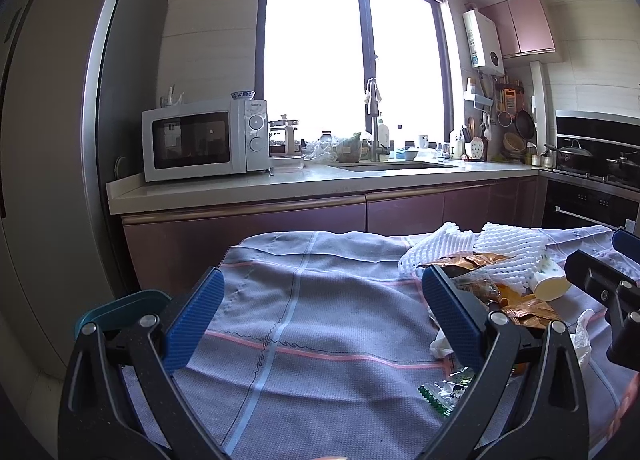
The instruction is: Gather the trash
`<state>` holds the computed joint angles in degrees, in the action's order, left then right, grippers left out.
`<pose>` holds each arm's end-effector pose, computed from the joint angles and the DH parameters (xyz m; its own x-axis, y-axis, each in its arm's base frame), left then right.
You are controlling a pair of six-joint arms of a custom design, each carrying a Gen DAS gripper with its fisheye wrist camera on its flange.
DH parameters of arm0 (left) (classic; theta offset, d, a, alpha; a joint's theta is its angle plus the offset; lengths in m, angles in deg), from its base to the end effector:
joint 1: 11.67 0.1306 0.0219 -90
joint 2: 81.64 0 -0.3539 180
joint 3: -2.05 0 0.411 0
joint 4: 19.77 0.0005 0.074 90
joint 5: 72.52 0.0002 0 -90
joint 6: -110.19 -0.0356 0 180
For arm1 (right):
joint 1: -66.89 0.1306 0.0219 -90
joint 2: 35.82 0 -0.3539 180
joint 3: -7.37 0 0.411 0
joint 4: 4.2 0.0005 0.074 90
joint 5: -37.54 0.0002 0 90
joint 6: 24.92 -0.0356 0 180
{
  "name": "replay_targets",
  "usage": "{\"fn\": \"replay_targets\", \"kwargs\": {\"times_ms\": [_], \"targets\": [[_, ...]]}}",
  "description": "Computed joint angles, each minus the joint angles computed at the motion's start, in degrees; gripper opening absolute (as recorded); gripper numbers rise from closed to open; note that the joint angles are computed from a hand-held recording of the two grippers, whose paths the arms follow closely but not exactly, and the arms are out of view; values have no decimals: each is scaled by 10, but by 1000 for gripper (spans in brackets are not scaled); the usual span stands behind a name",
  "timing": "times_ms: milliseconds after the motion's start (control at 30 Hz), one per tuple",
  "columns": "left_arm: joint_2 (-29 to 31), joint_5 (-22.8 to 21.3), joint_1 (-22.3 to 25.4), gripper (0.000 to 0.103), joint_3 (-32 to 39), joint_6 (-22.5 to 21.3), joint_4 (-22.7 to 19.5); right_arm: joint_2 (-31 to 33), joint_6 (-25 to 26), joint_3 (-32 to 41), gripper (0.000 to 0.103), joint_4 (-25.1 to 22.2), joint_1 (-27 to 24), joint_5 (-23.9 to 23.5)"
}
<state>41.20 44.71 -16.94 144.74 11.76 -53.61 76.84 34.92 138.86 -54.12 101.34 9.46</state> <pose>0.6984 -0.0813 0.5418 -0.1613 0.1458 -0.9761 0.5534 0.8323 0.0328 0.5333 0.3272 0.5428 -0.1889 0.1572 -0.9693 0.5224 0.8519 0.0363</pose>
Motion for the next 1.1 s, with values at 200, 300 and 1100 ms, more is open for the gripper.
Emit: {"fn": "replay_targets", "kwargs": {"times_ms": [200,300,1100], "targets": [[-3,1,0,97,-4,-1,5,0,-2,0,96,1,0,0],[-3,2,1,97,-4,-1,4,0,-1,0,96,1,0,0],[-5,3,1,97,-6,-4,1,-4,-9,-7,96,1,-1,-5]]}}
